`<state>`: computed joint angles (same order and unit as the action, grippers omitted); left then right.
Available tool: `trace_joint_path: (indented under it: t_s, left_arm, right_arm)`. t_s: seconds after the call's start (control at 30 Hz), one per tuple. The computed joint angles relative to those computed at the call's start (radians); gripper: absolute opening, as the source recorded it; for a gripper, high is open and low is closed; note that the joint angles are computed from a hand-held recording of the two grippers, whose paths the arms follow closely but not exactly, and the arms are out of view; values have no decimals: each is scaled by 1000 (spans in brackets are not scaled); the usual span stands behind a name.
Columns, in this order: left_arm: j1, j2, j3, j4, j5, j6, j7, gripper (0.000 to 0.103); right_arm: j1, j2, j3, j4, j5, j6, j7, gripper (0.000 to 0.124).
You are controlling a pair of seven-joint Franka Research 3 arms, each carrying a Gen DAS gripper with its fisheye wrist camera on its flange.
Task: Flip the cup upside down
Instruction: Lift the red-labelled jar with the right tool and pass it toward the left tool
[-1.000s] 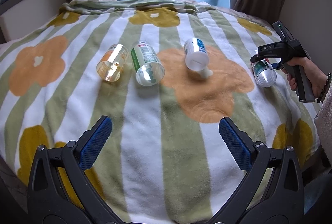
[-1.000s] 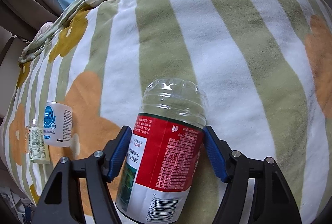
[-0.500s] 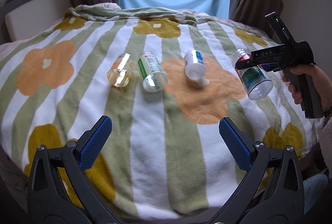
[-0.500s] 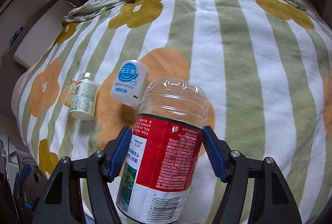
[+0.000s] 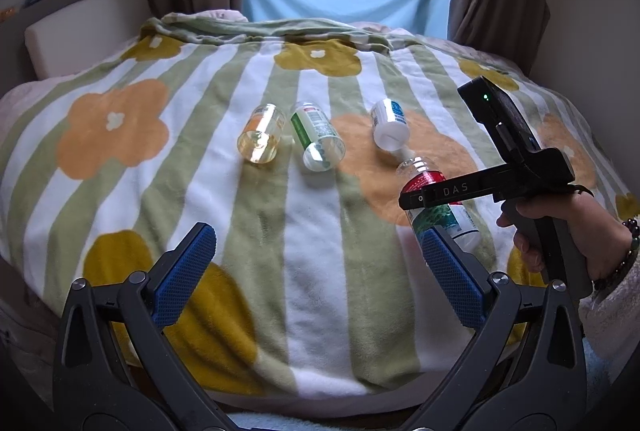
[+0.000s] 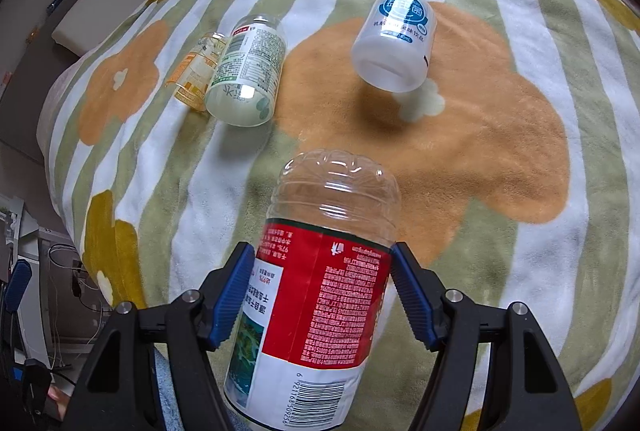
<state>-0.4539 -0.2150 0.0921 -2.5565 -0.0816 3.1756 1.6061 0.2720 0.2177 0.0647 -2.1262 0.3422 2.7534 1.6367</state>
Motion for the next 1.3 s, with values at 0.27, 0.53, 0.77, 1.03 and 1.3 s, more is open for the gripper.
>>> trace_joint_path:
  t_s: [0.27, 0.53, 0.77, 1.03, 1.3]
  left_arm:
    - [-10, -3, 15, -1, -43, -28, 25, 103]
    - [2, -15, -9, 5, -99, -67, 53, 103]
    - [110, -50, -108, -1, -37, -94, -24, 103]
    - [136, -23, -153, 125, 34, -198, -64, 103]
    - [137, 215, -222, 446, -112, -478, 50, 103]
  right_arm:
    - [28, 35, -23, 21, -85, -11, 95, 66]
    - [-1, 19, 7, -14, 18, 59, 78, 94]
    - [-2, -114, 6, -155, 53, 194, 38, 103]
    - [26, -361, -16, -397, 37, 320, -25, 103]
    - [-259, -562, 266, -635, -142, 485, 61, 103]
